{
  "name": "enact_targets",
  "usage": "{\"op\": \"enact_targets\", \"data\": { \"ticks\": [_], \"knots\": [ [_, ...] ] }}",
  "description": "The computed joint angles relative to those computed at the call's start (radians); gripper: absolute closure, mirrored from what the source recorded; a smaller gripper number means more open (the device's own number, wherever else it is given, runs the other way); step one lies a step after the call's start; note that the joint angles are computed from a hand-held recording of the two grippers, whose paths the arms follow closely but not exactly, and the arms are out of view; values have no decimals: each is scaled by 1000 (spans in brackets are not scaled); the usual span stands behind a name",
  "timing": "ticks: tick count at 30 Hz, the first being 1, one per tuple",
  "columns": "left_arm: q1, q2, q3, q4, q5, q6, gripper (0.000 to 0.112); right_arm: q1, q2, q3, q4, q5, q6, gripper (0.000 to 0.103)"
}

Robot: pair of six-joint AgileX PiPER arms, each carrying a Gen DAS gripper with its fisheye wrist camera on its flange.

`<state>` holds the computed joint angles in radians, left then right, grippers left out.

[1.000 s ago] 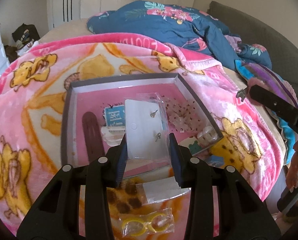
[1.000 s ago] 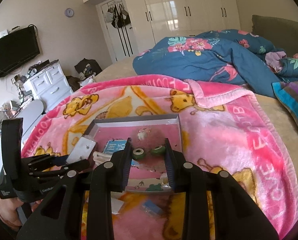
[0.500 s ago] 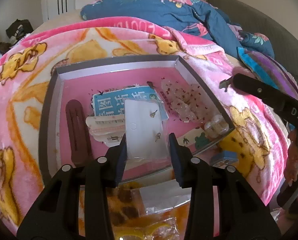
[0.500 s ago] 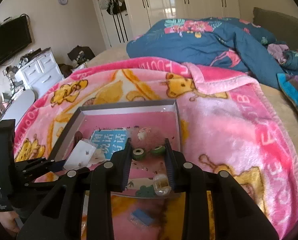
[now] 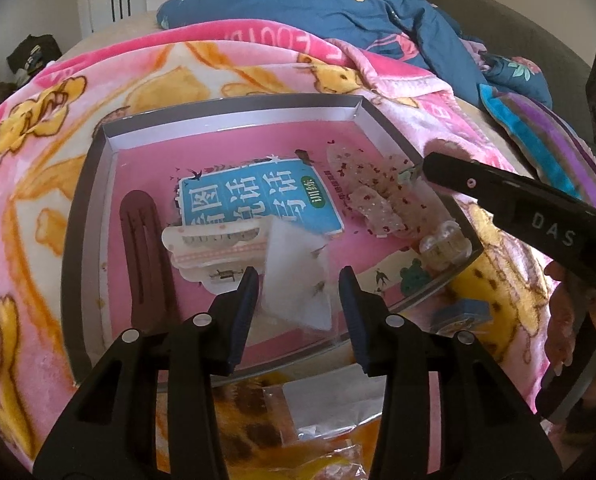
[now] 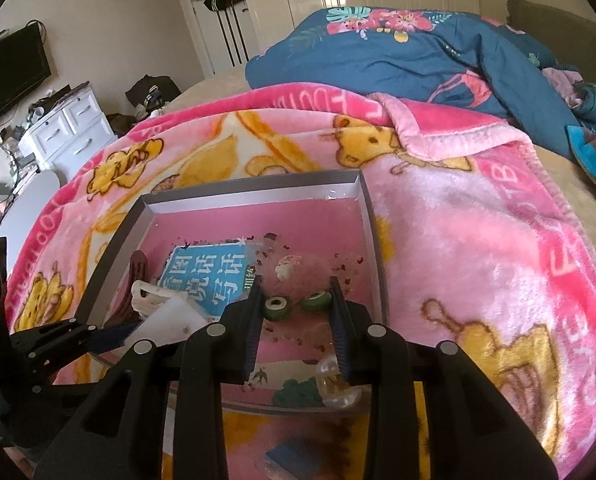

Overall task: Organize jewelry
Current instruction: 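Open the left tool releasing the card while the right tool releases the earring into the box, then withdraw both open tools from the box toward the remaining items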

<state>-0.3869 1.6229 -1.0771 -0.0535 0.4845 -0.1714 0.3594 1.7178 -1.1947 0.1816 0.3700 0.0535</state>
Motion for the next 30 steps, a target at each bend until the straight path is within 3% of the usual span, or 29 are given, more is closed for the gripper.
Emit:
{"op": "enact_targets", "data": {
  "ticks": [13,18,24,26,30],
  "knots": [
    [2,-34,23,-10,-11,2,70,-13,-69,68,54,-26,-39,53],
    [2,-77,50,8,-17,-26,56,-28,-139,132,83,-42,-58,44],
    [3,-174,127,63,-41,-124,33,-34,-247,222,67,-68,-24,25],
    [12,-203,146,52,-43,-125,31,-31,-284,253,21,-82,28,19],
    [5,-250,171,186,-42,-284,19,-52,-357,306,86,-80,-34,17]
  ]
}}
